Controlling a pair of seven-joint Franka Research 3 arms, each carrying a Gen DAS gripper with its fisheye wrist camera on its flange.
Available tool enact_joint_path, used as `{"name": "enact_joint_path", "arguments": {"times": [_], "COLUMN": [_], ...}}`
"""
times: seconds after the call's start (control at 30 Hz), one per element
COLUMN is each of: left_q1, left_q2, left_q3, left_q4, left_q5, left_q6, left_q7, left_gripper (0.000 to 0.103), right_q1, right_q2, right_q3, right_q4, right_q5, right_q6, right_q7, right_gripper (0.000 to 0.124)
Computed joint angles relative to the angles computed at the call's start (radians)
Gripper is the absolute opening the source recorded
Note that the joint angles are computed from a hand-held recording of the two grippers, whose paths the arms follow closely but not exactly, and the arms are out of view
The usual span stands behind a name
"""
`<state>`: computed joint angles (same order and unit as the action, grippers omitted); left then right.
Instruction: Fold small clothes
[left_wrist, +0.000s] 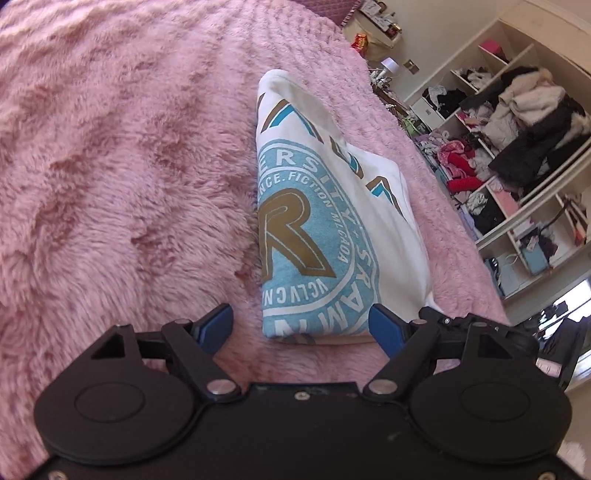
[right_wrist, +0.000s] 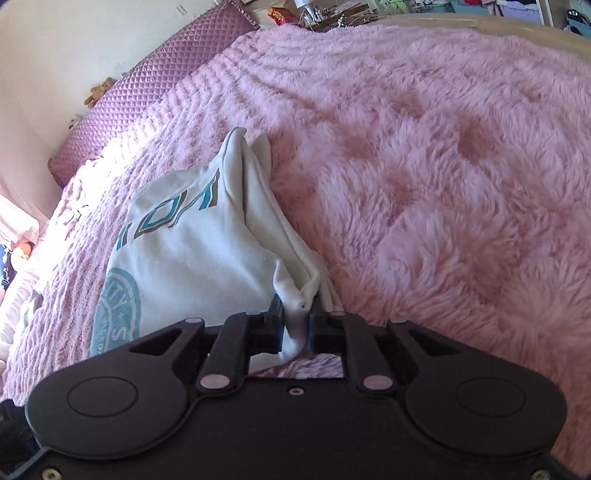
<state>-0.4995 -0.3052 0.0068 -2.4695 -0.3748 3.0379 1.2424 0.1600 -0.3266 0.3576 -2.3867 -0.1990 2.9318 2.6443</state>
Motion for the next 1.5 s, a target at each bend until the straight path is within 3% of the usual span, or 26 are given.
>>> {"name": "enact_joint_path", "arguments": {"times": [0.03,0.07,0.1,0.17,0.43,0.5,0.63,0.77,0.9,0.93,1.0,1.03,1.1,1.13,1.2,1.27,1.3,1.33,1.4,1.43,1.5], "left_q1": [0.087,0.174,0.225,0.227,0.35,0.324,0.312,0.269,0.235,0.215,0.152,0.116,0.083,0.067,0.065,0.007,-0.042,-0.125,-0.21,-0.221,-0.165], "left_q2": [-0.017,-0.029,-0.036,-0.024,-0.001,0.005,-0.011,0.01,0.04,0.033,0.005,-0.017,-0.05,-0.058,-0.042,0.03,0.068,0.134,0.25,0.311,0.417], "left_q3": [-0.074,-0.154,-0.207,-0.214,-0.309,-0.28,-0.258,-0.22,-0.192,-0.174,-0.117,-0.082,-0.042,-0.02,0.003,0.074,0.12,0.201,0.298,0.328,0.324], "left_q4": [-0.01,-0.013,-0.013,0.0,0.026,0.031,0.032,0.028,0.034,0.03,0.024,0.016,0.009,0.012,0.032,0.089,0.121,0.188,0.33,0.408,0.532], "left_q5": [0.164,0.279,0.325,0.422,0.685,0.696,0.691,0.655,0.582,0.553,0.449,0.378,0.288,0.247,0.178,0.058,-0.041,-0.209,-0.519,-0.695,-0.862], "left_q6": [-0.017,-0.036,-0.046,-0.081,-0.079,-0.06,-0.067,-0.099,-0.122,-0.122,-0.145,-0.147,-0.142,-0.136,-0.079,-0.007,0.016,0.04,0.016,-0.021,-0.101], "left_q7": [-0.079,-0.114,-0.101,-0.068,-0.303,-0.302,-0.358,-0.324,-0.296,-0.261,-0.172,-0.124,-0.062,-0.027,-0.01,0.04,0.113,0.225,0.415,0.519,0.566], "left_gripper": [0.079,0.071,0.052,0.027,0.025,0.009,0.007,0.008,0.009,0.009,0.011,0.011,0.012,0.013,0.033,0.043,0.043,0.043,0.043,0.043,0.043], "right_q1": [0.003,0.002,-0.003,-0.01,0.025,0.023,-0.032,-0.002,0.037,0.068,0.155,0.149,0.056,0.039,0.071,0.075,0.059,0.046,0.088,0.089,0.13], "right_q2": [-0.005,-0.008,-0.009,-0.006,0.002,0.002,-0.035,-0.007,0.016,0.009,-0.005,-0.018,-0.032,-0.02,0.036,0.131,0.196,0.252,0.36,0.408,0.488], "right_q3": [-0.004,-0.001,0.005,0.016,-0.017,-0.015,0.033,0.014,-0.04,-0.071,-0.152,-0.149,-0.087,-0.081,-0.127,-0.145,-0.136,-0.129,-0.156,-0.151,-0.203], "right_q4": [-0.007,-0.009,-0.007,0.009,0.027,0.033,0.039,0.053,-0.001,-0.017,-0.033,-0.039,-0.03,-0.01,0.049,0.142,0.209,0.267,0.387,0.444,0.544], "right_q5": [0.007,0.011,0.009,-0.007,-0.02,-0.026,-0.103,-0.099,-0.047,-0.014,0.096,0.119,0.029,0.046,0.094,0.127,0.118,0.086,0.23,0.294,0.26], "right_q6": [0.01,0.012,0.01,-0.017,-0.049,-0.058,-0.058,-0.104,-0.009,0.021,0.05,0.074,0.124,0.144,0.164,0.185,0.19,0.189,0.169,0.15,0.093], "right_q7": [0.005,0.01,0.015,0.013,-0.015,-0.014,0.049,0.004,-0.017,-0.066,-0.222,-0.268,-0.225,-0.261,-0.336,-0.4,-0.423,-0.415,-0.599,-0.674,-0.633], "right_gripper": [0.007,0.007,0.007,0.008,0.009,0.01,0.006,0.005,0.007,0.01,0.028,0.032,0.05,0.05,0.05,0.05,0.05,0.05,0.051,0.051,0.052]}}
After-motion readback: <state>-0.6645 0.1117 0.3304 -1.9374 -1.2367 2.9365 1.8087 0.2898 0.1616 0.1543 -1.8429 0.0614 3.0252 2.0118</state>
